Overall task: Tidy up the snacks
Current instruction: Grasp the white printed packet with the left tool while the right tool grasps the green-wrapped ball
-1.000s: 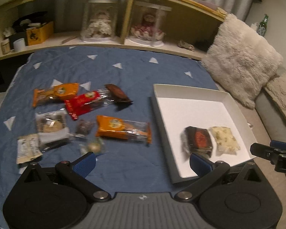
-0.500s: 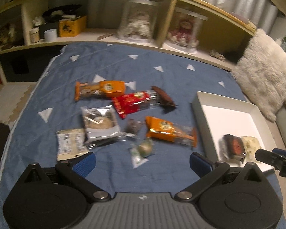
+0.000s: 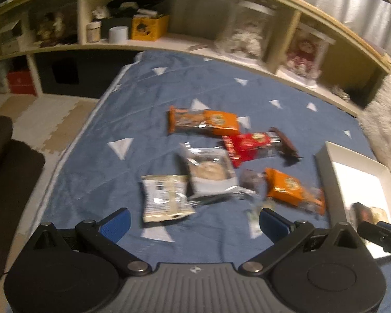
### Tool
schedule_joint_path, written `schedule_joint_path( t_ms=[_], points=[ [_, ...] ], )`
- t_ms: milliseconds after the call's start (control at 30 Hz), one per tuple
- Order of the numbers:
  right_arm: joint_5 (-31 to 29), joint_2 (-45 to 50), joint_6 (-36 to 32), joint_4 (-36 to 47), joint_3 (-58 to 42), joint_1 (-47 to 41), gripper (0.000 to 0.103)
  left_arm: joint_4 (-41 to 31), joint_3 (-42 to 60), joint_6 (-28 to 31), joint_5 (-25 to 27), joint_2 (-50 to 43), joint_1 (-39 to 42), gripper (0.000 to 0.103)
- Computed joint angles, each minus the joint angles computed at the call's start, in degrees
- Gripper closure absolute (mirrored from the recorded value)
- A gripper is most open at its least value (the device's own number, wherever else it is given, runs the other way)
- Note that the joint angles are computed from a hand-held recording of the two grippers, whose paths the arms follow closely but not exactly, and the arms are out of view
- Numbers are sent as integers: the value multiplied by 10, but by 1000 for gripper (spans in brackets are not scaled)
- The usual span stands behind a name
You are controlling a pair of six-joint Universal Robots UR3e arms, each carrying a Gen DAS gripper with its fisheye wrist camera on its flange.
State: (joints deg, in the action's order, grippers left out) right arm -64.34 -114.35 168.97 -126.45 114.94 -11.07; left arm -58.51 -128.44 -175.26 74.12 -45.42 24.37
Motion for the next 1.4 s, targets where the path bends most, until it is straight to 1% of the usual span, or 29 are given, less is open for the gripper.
schedule_joint_path(
  t_ms=[167,333,400,433,467,500,533,567,600,667,733,833,900,933,1000,1100,1267,1333,1400],
  points=[
    [-16,57,43,-86,10,65,1,20,-17,7,2,-21,30,0],
    [-32,119,84,-199,29,118,0,81,-26,-15,6,-70,24,0],
    [-38,149,91,-229,27,135,0,102,-30,-28,-3,-90,28,0],
    [-34,162,88,-238,26,140,0,107,-29,-35,-9,-101,31,2],
    [-30,174,85,-248,24,144,0,113,-28,-44,-10,-112,29,6],
    [-29,185,82,-250,19,147,0,118,-26,-48,-13,-125,29,10],
    [-24,195,78,-243,11,147,1,121,-23,-50,-15,-137,29,18],
    [-13,202,73,-240,9,145,4,125,-20,-53,-16,-151,28,22],
    [-2,216,69,-236,0,144,7,132,-19,-53,-17,-162,27,23],
    [3,240,69,-222,-22,152,18,149,-20,-53,-19,-182,25,24],
    [-4,271,73,-219,-47,166,20,165,-18,-56,-16,-200,22,25],
    [-16,318,78,-210,-91,189,21,184,-14,-64,-15,-231,17,27],
    [-32,341,79,-201,-115,206,24,194,-11,-68,-15,-248,16,30],
    [-43,352,78,-192,-130,215,28,201,-11,-68,-16,-256,15,32],
    [-62,366,78,-182,-149,228,32,209,-10,-71,-17,-272,14,32],
    [-88,370,78,-178,-155,239,48,212,-13,-76,-24,-276,20,33],
    [-84,356,66,-159,-155,232,53,196,-17,-72,-27,-259,33,46],
    [-86,348,63,-154,-153,234,54,183,-15,-71,-22,-253,36,49],
    [-80,332,58,-151,-141,229,55,173,-15,-68,-19,-249,36,49]
  ],
)
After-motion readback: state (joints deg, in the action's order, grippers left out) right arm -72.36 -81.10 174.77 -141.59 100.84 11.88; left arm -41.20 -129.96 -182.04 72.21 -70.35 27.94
